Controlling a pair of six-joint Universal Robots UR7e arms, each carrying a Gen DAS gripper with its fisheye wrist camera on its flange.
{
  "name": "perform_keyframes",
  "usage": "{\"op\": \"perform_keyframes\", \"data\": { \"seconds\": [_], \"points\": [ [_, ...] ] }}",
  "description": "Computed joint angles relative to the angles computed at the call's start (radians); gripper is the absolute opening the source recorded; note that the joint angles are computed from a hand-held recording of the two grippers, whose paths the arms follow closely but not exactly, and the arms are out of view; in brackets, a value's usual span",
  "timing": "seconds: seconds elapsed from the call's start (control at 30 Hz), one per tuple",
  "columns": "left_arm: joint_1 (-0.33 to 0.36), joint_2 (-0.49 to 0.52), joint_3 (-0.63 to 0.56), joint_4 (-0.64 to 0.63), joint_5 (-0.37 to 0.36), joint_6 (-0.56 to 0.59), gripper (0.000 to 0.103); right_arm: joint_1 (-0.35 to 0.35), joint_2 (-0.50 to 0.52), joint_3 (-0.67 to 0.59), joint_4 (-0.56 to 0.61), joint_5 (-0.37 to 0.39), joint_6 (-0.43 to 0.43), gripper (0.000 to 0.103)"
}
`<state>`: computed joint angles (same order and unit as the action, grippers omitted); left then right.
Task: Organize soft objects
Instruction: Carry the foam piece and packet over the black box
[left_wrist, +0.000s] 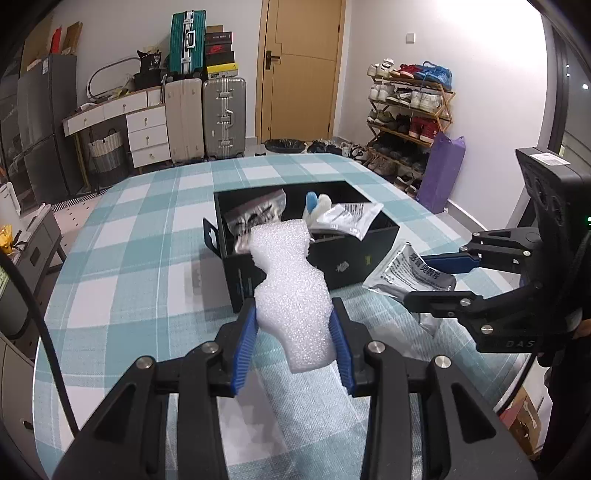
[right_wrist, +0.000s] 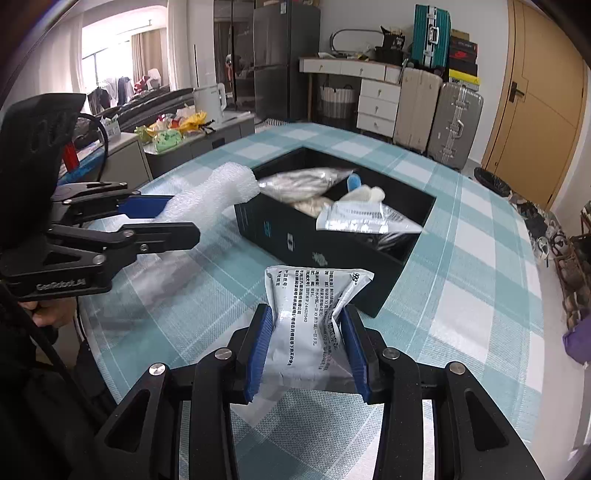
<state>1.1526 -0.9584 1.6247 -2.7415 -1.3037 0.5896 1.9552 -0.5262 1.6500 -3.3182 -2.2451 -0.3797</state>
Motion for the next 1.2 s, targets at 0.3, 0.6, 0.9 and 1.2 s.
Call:
{"op": "perform_keyframes", "data": {
  "seconds": [0.3, 0.6, 0.9, 1.2],
  "points": [
    [0.002, 0.014, -0.037, -0.008, -0.013, 0.016, 0.037, 0.02, -0.009, 0.004, -0.062, 0.019, -0.023, 0.039],
    [0.006, 0.042, -0.093, -0.016, -0.022, 0.016, 0.037, 0.022, -0.004, -0.015, -0.1, 0.022, -0.001, 0.039],
    [-0.005, 0.08, -0.155, -0.008, -0.03, 0.029, 0.037, 0.015, -0.005, -0.049, -0.125, 0.024, 0.021, 0.039],
    [-0.012, 0.137, -0.236, 0.026, -0.033, 0.034, 0.037, 0.0, 0.005, -0.109, -0.112, 0.008, 0.047, 0.039]
  ]
}}
